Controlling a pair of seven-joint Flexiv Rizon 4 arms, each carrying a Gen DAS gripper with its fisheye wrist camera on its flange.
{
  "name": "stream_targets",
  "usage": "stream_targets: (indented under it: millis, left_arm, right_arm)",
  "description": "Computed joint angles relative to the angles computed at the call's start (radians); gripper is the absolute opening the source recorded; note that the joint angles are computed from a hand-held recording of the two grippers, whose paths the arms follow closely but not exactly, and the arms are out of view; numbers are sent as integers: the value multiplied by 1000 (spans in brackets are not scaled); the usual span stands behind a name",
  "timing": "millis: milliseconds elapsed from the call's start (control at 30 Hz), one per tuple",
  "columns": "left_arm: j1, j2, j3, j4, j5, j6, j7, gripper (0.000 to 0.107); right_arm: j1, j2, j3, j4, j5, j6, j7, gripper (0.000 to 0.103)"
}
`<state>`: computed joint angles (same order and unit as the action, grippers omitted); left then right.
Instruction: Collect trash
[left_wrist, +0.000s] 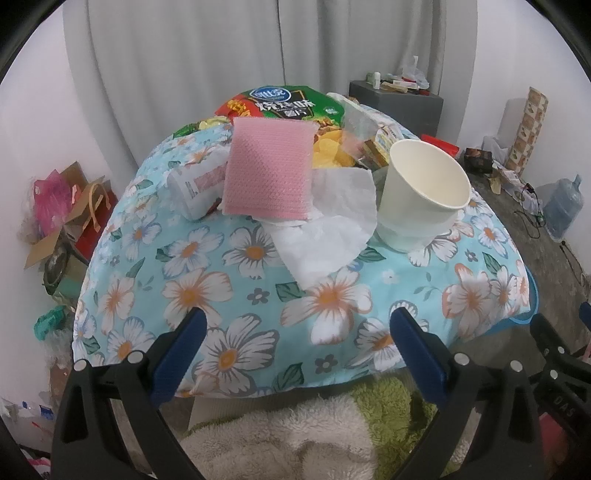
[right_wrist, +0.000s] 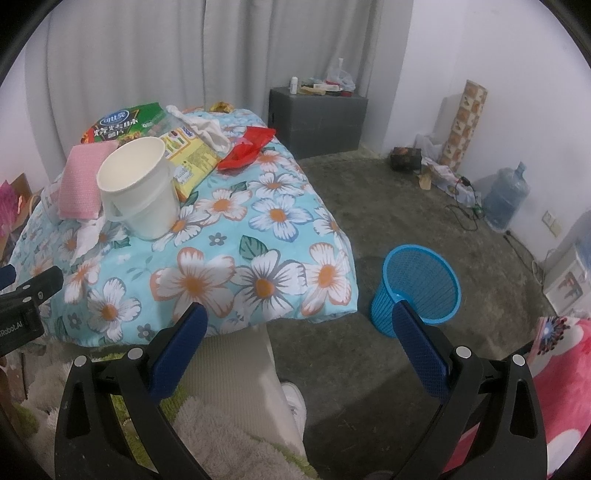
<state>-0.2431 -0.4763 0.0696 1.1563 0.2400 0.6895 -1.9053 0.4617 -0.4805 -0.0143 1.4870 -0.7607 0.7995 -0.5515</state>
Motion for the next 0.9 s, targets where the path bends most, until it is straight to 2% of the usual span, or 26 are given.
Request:
stream_targets:
  millis: [133,233,400,500,600,667,733,900]
  left_arm:
    - [6,-13,-3,-28,-13,-14,0,97]
    - [25,-14,-6,-27,-35,18,3,97]
    - [91,-18,-25,7,-118,151,36,97]
    - [164,-24,-86,63,-241,289,157,97]
    - [229,-37,-157,107,-402,408,281,98]
    - [211,-63,-118,63,-420,400,257,98]
    - [214,-101,-114,8,-441,386,278,98]
    - [194,-212,-81,-179,-416,286,330,98]
  right_arm:
    - [5,-40,-7,-73,6,5,-28,95]
    - [5,-75,-22,-136,8,34,-43,95]
    - [-11,-149,-21,-251,83,101,-100,93]
    - [-29,-224,16,-374,193,114,-191,87]
    - [-37,-295,50,-503,299,83,-279,74]
    - [-41,-330,70,-572,365,67,-329,66]
    - [-43,-353,83,-620,416,57,-374,59]
    - [-52,-448,132,-821,555,-59,-491,43]
